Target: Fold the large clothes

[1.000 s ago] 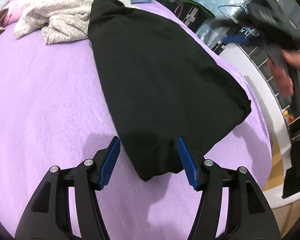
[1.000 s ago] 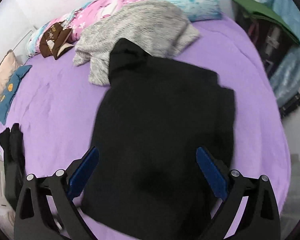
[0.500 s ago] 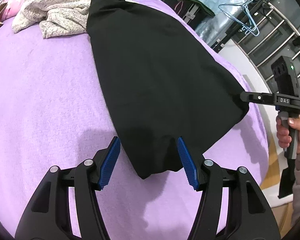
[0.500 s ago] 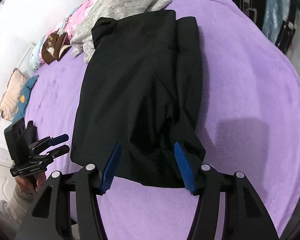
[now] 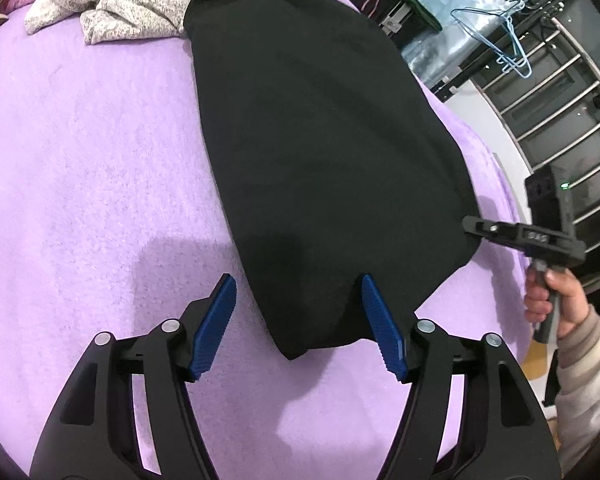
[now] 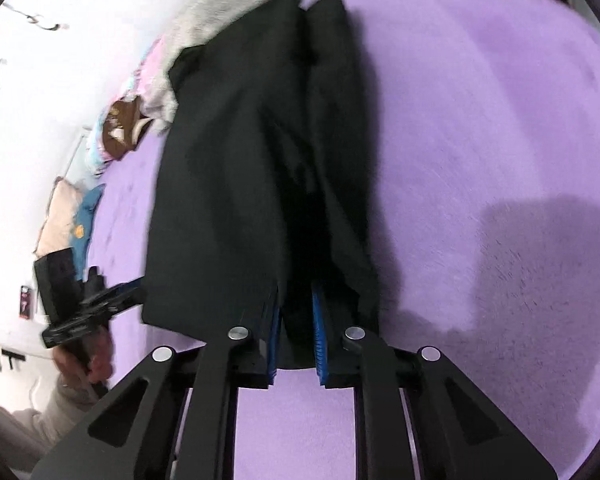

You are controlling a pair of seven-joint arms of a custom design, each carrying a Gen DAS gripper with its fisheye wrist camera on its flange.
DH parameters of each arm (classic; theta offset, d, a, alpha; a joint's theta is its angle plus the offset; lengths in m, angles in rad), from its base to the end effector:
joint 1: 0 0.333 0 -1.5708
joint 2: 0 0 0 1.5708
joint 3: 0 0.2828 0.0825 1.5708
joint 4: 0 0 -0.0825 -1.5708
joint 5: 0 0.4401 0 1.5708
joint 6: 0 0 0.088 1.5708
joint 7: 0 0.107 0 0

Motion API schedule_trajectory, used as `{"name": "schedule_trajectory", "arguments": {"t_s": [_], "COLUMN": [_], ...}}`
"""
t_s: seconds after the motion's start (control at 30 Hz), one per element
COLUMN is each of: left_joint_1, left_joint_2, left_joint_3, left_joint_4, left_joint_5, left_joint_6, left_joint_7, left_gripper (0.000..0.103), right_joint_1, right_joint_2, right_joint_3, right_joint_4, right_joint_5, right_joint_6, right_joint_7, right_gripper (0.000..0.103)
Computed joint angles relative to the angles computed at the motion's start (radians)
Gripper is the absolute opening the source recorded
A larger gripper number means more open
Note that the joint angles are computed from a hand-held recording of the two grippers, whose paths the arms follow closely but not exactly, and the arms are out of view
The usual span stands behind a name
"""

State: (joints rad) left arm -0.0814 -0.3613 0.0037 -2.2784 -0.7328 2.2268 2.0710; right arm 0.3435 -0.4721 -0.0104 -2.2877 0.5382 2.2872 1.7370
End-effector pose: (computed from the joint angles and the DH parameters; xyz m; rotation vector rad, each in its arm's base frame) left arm 0.5351 -0.0625 0.4874 1.7984 -2.2197 1.0428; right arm 0.4874 0.1806 0.5436 -1.6759 1.8413 0.2371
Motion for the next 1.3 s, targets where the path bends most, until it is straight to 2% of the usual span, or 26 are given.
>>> {"name": "schedule_trajectory", "arguments": {"t_s": [0.13, 0.17, 0.23, 0.27, 0.3, 0.4, 0.47, 0.57, 0.93, 1.03, 1.1, 1.23, 1.3], "left_joint_1": [0.005, 0.009, 0.016, 0.023, 0.032, 0.061, 0.082, 0.119, 0.22, 0.228, 0.225, 0.226, 0.227], "left_joint_2": [0.021, 0.021, 0.048, 0.069, 0.083, 0.125, 0.155, 0.23, 0.374, 0.417, 0.418, 0.44, 0.458], "left_joint_3": [0.016, 0.018, 0.035, 0.045, 0.048, 0.055, 0.05, 0.052, -0.015, -0.037, -0.052, -0.069, -0.075], "left_joint_4": [0.028, 0.031, 0.062, 0.083, 0.096, 0.133, 0.16, 0.219, 0.323, 0.375, 0.389, 0.414, 0.425], "left_joint_5": [-0.022, -0.027, -0.061, -0.086, -0.11, -0.188, -0.233, -0.317, -0.35, -0.319, -0.293, -0.315, -0.325], "left_joint_6": [-0.037, -0.041, -0.088, -0.119, -0.143, -0.203, -0.23, -0.318, -0.363, -0.371, -0.322, -0.316, -0.313], "left_joint_7": [0.012, 0.016, 0.04, 0.042, 0.039, 0.04, 0.041, 0.036, -0.003, -0.008, 0.013, 0.07, 0.087], "left_gripper": [0.062, 0.062, 0.063, 0.068, 0.071, 0.075, 0.081, 0.085, 0.085, 0.085, 0.085, 0.085, 0.085], "right_joint_1": [0.0, -0.003, -0.019, -0.019, -0.027, -0.024, -0.031, -0.036, -0.086, -0.106, -0.118, -0.132, -0.136], "right_joint_2": [-0.007, -0.012, -0.023, -0.028, -0.033, -0.021, 0.004, 0.06, 0.336, 0.382, 0.402, 0.426, 0.436], "right_joint_3": [0.009, 0.013, 0.026, 0.025, 0.028, 0.01, 0.002, -0.005, -0.005, 0.0, 0.004, 0.015, 0.02], "right_joint_4": [0.002, 0.009, 0.028, 0.028, 0.033, 0.054, 0.083, 0.142, 0.415, 0.451, 0.462, 0.468, 0.475], "right_joint_5": [-0.005, -0.018, -0.068, -0.072, -0.089, -0.087, -0.097, -0.098, -0.031, 0.024, 0.049, 0.079, 0.085], "right_joint_6": [0.018, 0.01, -0.007, 0.003, 0.016, 0.019, 0.008, -0.014, -0.096, -0.101, -0.097, -0.092, -0.093], "right_joint_7": [0.015, 0.023, 0.058, 0.061, 0.077, 0.077, 0.072, 0.051, -0.057, -0.072, -0.084, -0.094, -0.108], "right_gripper": [0.021, 0.028, 0.055, 0.077, 0.085, 0.085, 0.085, 0.085, 0.089, 0.09, 0.09, 0.09, 0.094]}}
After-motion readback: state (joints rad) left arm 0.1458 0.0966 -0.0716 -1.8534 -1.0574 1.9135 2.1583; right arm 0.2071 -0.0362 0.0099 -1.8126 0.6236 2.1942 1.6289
